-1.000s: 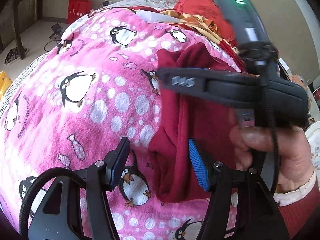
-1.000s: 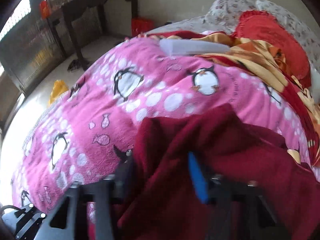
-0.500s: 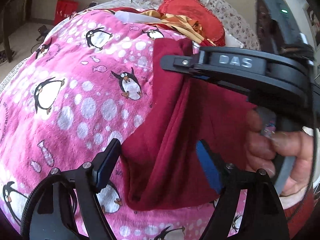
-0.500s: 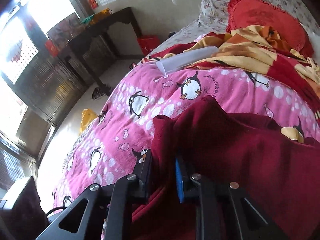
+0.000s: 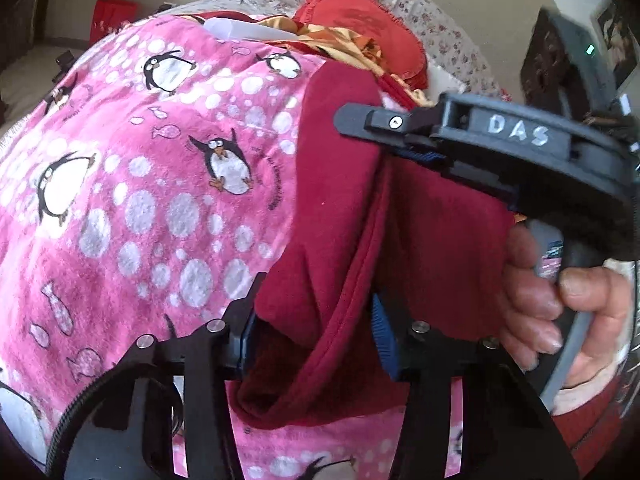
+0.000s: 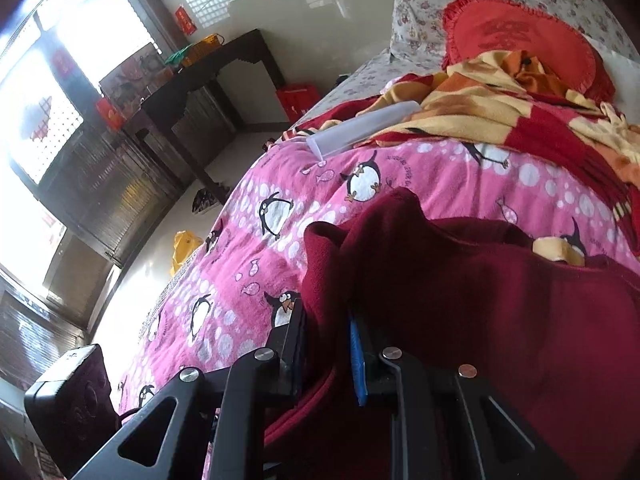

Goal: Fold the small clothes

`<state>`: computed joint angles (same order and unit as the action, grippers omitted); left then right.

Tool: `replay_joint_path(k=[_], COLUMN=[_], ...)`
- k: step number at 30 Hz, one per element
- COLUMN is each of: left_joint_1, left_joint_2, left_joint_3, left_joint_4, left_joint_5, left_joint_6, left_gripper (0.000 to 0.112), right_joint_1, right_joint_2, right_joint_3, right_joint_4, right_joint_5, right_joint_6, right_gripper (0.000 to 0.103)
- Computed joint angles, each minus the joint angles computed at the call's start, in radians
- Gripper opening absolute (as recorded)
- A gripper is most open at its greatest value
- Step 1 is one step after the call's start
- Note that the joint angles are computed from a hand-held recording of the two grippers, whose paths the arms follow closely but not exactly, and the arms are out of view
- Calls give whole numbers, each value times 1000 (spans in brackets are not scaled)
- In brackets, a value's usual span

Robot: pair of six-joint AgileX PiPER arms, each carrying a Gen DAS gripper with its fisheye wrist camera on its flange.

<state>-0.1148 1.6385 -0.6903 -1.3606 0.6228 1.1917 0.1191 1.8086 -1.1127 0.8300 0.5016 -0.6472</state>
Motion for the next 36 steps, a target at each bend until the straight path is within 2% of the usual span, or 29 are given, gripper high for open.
replay_joint_path(k=[2,5,6,7,9,12,17,18,19,21,22,23,25,31,36], left_joint_1=[19,20,17,15,13,3,-2,-3,-8,-17,-12,-7,0,12,-53], left_joint_2=[-2,-18,-23,-28,-41,-52,-50,-52,-55,-68,-72,-77,-85,-71,-21], left_joint_3=[4,13,14,16,25,31,30,30,30,35,40,44,56,53,24], left_joint_4=[-13,-11,-11,-11,-14,-15,-10,-1,12,35,35,41,26,9,-5], left_joint_5=[33,35,33,33,34,23,20,15,4,-31,-33,-38,-60,-74,-94], left_joint_6=[13,18,18,19,24,24,17,12,1,-16,-7,-3,17,19,18], left_gripper=[38,38,38,38,38,38,38,38,38,39,42,54,68,71,75], right_joint_1=[-8,2,9,16,31,58,127,137,141,130,114,101,85,44,36], right_joint_2=[4,14,19,23,22,41,115,128,133,128,114,101,69,37,33], right_joint_3=[-4,-24,-39,-46,-47,-78,-186,-203,-208,-190,-166,-142,-94,-59,-47], right_joint_4=[14,-44,-79,-103,-121,-191,-468,-528,-562,-564,-505,-451,-393,-275,-230], right_joint_5=[12,18,25,23,12,26,57,63,61,40,20,4,-28,-18,-23], right_joint_6=[-12,42,81,109,134,200,456,506,536,543,497,446,385,271,223], right_gripper=[18,22,32,51,68,69,69,62,40,25,23,22,21,21,21])
